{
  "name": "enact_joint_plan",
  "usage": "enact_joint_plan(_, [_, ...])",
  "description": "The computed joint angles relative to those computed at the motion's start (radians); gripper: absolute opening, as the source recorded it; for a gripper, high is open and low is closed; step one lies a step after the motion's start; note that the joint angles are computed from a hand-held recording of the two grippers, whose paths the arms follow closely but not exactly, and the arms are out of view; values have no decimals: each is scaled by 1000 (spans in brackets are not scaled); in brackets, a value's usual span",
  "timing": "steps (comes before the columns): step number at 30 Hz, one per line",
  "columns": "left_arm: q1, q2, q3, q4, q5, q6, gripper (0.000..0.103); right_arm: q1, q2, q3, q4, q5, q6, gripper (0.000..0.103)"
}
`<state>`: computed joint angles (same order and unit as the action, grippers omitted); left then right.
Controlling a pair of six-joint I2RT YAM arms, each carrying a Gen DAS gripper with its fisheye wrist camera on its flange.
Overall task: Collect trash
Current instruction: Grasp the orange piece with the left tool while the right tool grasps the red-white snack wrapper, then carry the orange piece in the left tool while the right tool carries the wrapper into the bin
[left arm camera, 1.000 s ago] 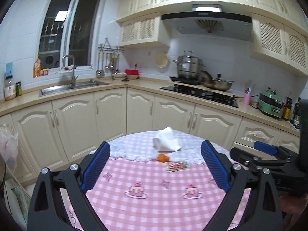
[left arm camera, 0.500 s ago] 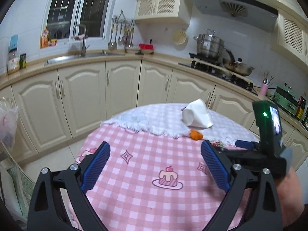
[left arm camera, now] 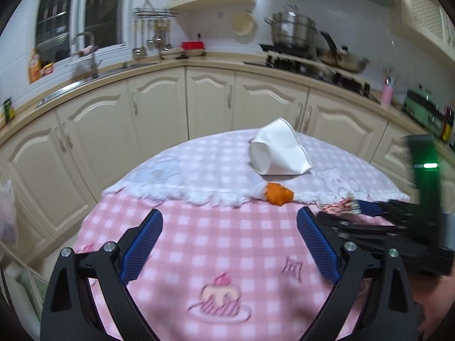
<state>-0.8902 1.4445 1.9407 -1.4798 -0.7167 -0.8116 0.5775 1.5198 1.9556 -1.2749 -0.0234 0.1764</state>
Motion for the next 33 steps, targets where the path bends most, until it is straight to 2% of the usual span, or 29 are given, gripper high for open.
enact_joint_plan(4, [91, 142, 84, 50, 92, 134, 93, -103, -64, -33, 13, -92, -26, 62])
enact_joint_plan(10, [168, 318, 195, 41, 141, 223, 92, -200, -88, -59, 36, -192, -46, 63])
enact_joint_plan(11, [179, 340, 208, 43, 159, 239, 86, -207, -91, -64, 39, -199, -49, 63])
enact_joint_plan(12, [190, 359, 224, 37, 195, 253, 71, -211, -94, -67, 41, -207, -49, 63])
enact_joint_plan(13, [198, 359, 220, 53, 230, 267, 65, -217, -98, -75, 46, -218, -49, 63])
enact_joint_plan(14, [201, 344, 199, 84, 259, 279, 50, -218, -99, -75, 47, -220, -47, 63])
enact_joint_plan(15, [202, 334, 187, 99, 281, 285, 41, -222, -101, -78, 48, -225, -48, 63])
enact_joint_plan(19, [178, 279, 113, 124, 285, 265, 39, -221, -118, -83, 44, -231, -46, 63])
enact_joint_plan(24, [121, 123, -60, 156, 291, 182, 39, -201, -149, -83, 24, -216, -42, 63])
enact_joint_plan(29, [27, -29, -179, 134, 241, 67, 39, -148, -201, -98, 2, -173, -20, 63])
enact_joint_plan(33, [-76, -99, -215, 102, 183, -30, 39, -100, -237, -83, -31, -135, -8, 63])
